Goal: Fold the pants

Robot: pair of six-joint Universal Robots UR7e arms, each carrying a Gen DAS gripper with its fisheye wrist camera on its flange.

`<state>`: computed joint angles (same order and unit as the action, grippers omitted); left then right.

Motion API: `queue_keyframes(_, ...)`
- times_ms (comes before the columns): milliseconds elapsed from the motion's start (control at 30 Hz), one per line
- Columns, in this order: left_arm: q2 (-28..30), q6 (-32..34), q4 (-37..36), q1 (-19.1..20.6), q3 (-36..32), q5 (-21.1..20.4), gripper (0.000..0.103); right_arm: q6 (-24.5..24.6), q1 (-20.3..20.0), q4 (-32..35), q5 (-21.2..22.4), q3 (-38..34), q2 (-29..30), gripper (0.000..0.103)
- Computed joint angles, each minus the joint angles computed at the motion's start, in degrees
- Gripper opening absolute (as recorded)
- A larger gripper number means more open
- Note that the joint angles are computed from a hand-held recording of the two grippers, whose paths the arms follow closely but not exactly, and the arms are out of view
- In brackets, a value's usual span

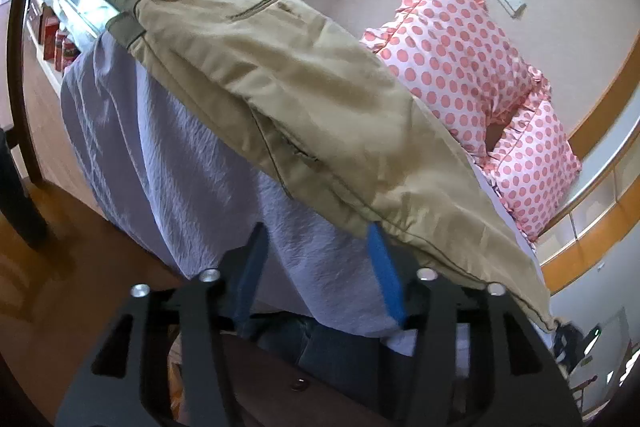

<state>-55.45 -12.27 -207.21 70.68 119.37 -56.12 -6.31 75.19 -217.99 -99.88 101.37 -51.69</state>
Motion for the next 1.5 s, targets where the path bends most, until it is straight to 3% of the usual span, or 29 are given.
queue_keyframes(33,0.0,0.2,-0.3,0.0,0.1,0.0,0.068,-1.1,1.0,0.9,2.1,-0.7,0.3,0.005)
queue_keyframes(167,0.6,2.3,-2.8,-0.1,0.7,-1.7,0.077,-8.1,6.5,8.6,10.7,-4.8,3.0,0.005)
queue_keyframes(300,1.0,4.0,-4.3,0.0,1.1,-4.0,0.084,-17.8,12.4,23.7,19.2,-9.3,8.2,0.005)
queue_keyframes(367,1.3,4.5,-5.0,0.4,1.3,-5.6,0.087,-24.8,15.4,32.4,17.2,-11.9,11.4,0.006)
queue_keyframes(433,1.6,5.1,-5.0,0.8,1.2,-7.2,0.091,-31.3,18.3,39.8,10.8,-14.2,14.4,0.007)
queue_keyframes(467,1.9,5.5,-4.9,0.9,1.1,-7.9,0.092,-34.3,19.5,43.3,7.7,-14.9,15.7,0.01)
queue_keyframes(533,2.4,6.7,-5.1,1.2,0.7,-9.4,0.094,-37.3,20.3,44.0,5.9,-13.6,16.2,0.033)
queue_keyframes(567,2.7,7.4,-5.4,1.3,0.5,-10.1,0.094,-38.4,20.3,42.3,6.8,-12.1,15.7,0.06)
queue_keyframes(600,3.2,8.3,-5.9,1.6,0.1,-11.3,0.095,-38.9,20.0,40.6,8.8,-10.5,14.8,0.079)
queue_keyframes(667,3.9,9.1,-5.6,1.8,-0.8,-12.3,0.095,-38.4,19.3,37.9,11.9,-8.2,13.1,0.086)
queue_keyframes(767,4.9,9.4,-3.7,2.4,-2.9,-12.9,0.095,-36.8,18.6,36.4,13.5,-6.8,11.4,0.087)
queue_keyframes(1000,5.3,4.5,-2.9,4.6,-6.8,-14.4,0.094,-33.6,18.2,36.7,12.3,-7.7,11.8,0.087)
queue_keyframes(1333,1.7,3.4,-7.7,3.8,-8.5,-5.9,0.092,-29.9,16.8,37.5,12.5,-8.5,12.4,0.088)
queue_keyframes(1400,1.1,1.3,-6.1,4.6,-10.2,-3.6,0.086,-29.6,16.5,37.2,13.1,-8.3,12.2,0.089)
queue_keyframes(1500,0.1,-4.5,-3.3,6.8,-12.0,-4.3,0.07,-29.3,16.2,36.5,13.8,-8.0,11.9,0.091)
